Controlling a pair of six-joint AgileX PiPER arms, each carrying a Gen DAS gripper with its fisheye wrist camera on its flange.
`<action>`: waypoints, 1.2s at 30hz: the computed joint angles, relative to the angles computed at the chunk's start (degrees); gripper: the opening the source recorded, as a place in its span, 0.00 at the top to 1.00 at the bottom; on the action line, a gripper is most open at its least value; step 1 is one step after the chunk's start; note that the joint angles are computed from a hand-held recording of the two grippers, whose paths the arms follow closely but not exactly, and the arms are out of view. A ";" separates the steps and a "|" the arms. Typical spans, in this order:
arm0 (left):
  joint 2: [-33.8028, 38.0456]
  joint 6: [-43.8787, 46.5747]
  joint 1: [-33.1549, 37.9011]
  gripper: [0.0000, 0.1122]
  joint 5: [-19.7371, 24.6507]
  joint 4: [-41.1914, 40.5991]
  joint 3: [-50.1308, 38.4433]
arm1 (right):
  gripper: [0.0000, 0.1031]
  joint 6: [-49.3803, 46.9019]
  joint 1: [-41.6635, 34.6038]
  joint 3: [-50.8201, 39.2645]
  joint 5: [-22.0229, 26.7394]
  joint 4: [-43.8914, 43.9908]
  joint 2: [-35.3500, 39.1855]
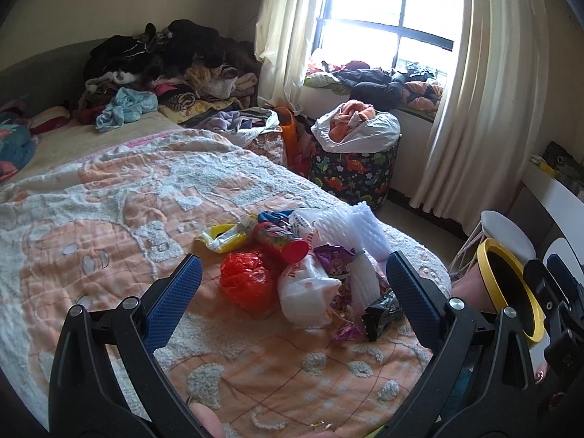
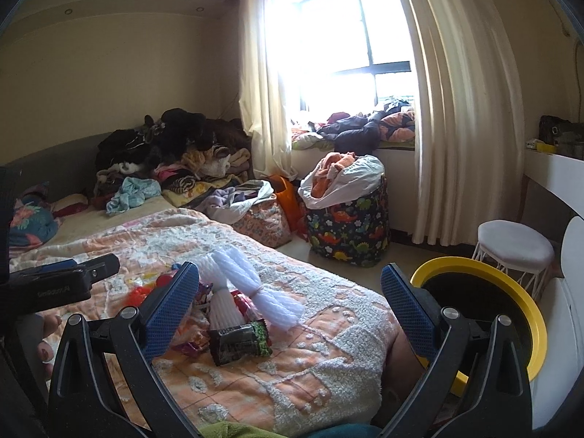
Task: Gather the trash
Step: 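Move both tools toward the trash pile on the bed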
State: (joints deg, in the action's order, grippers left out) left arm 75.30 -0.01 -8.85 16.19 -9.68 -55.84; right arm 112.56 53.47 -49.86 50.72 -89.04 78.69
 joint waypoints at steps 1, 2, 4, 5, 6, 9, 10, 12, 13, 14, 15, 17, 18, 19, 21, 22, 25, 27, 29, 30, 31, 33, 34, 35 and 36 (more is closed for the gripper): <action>0.43 1.24 1.01 0.18 0.29 -1.29 -0.40 | 0.06 -0.70 -0.35 -0.65 -1.18 0.19 0.42; 0.76 1.88 1.95 0.18 0.44 -1.95 -0.64 | 0.06 -1.27 -0.52 -1.27 -2.05 0.36 0.91; 1.53 3.37 3.50 0.18 0.48 -3.77 -1.18 | 0.06 -2.92 -1.15 -2.67 -4.08 0.95 1.93; 1.90 4.90 4.38 0.18 0.64 -5.42 -1.50 | 0.06 -3.56 -1.38 -3.37 -4.95 1.18 2.50; 2.29 7.12 5.21 0.18 0.55 -7.78 -1.73 | 0.06 -4.50 -1.91 -3.99 -6.24 1.64 2.80; 3.74 10.85 7.08 0.18 0.80 -11.68 -3.04 | 0.06 -7.66 -3.89 -5.96 -10.21 3.52 3.95; 4.40 13.00 7.69 0.18 1.04 -13.95 -3.66 | 0.06 -9.00 -4.74 -6.65 -11.74 4.49 4.29; 5.97 16.63 8.74 0.18 2.15 -17.68 -5.42 | 0.06 -12.10 -6.84 -7.82 -15.01 7.02 4.80; 6.85 16.49 8.97 0.18 2.72 -17.59 -6.48 | 0.06 -13.67 -7.71 -8.42 -16.29 8.29 5.10; 7.64 15.04 8.75 0.18 3.54 -16.30 -7.69 | 0.06 -15.38 -8.69 -9.00 -17.46 9.62 5.43; 8.64 15.55 9.00 0.18 4.34 -17.01 -8.94 | 0.06 -17.90 -9.82 -9.73 -18.83 11.72 5.74; 10.15 22.18 10.05 0.18 6.25 -24.22 -10.44 | 0.06 -22.75 -12.60 -10.67 -22.03 16.03 5.94; 10.90 23.75 10.23 0.18 6.97 -26.13 -11.32 | 0.06 -24.96 -13.75 -11.18 -23.05 17.92 6.23; 11.47 23.48 9.84 0.18 6.92 -25.74 -11.92 | 0.06 -26.74 -14.73 -11.65 -23.74 19.37 6.56; 12.91 18.72 8.33 0.18 7.00 -20.50 -13.69 | 0.06 -30.10 -16.81 -12.02 -25.47 22.22 6.86; 13.88 18.59 7.92 0.18 7.72 -20.23 -14.83 | 0.06 -31.14 -17.61 -12.26 -25.90 22.90 7.22; 16.28 17.81 6.69 0.18 9.25 -19.23 -17.59 | 0.06 -33.98 -19.61 -12.37 -26.72 24.42 7.81; 18.08 17.35 5.73 0.18 10.47 -18.33 -19.71 | 0.06 -36.92 -21.06 -12.92 -27.36 26.34 8.63; 19.72 16.43 4.57 0.18 11.15 -17.16 -21.42 | 0.06 -40.21 -22.51 -13.35 -28.21 28.75 9.33; 20.40 16.65 4.24 0.18 11.50 -17.29 -22.12 | 0.06 -43.07 -23.36 -13.78 -28.74 31.24 9.81; 21.27 16.14 3.79 0.18 11.94 -16.62 -23.13 | 0.06 -46.06 -24.13 -14.39 -29.20 33.91 10.37; 23.04 14.56 3.24 0.18 12.71 -14.89 -25.05 | 0.06 -51.36 -25.37 -15.82 -29.78 38.30 11.93; 23.81 13.74 3.17 0.18 13.18 -14.14 -25.87 | 0.06 -55.61 -26.08 -16.71 -30.10 41.85 12.77; 24.76 12.93 3.24 0.18 14.06 -13.49 -26.97 | 0.06 -60.16 -26.63 -17.76 -30.03 45.67 13.74; 25.79 12.27 3.42 0.18 15.24 -13.11 -28.20 | 0.06 -62.41 -26.93 -18.84 -29.75 47.24 14.90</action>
State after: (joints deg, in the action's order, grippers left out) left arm 101.08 12.26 -5.43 31.43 -22.79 -84.04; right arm 50.15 26.54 -68.70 20.97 -41.81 93.58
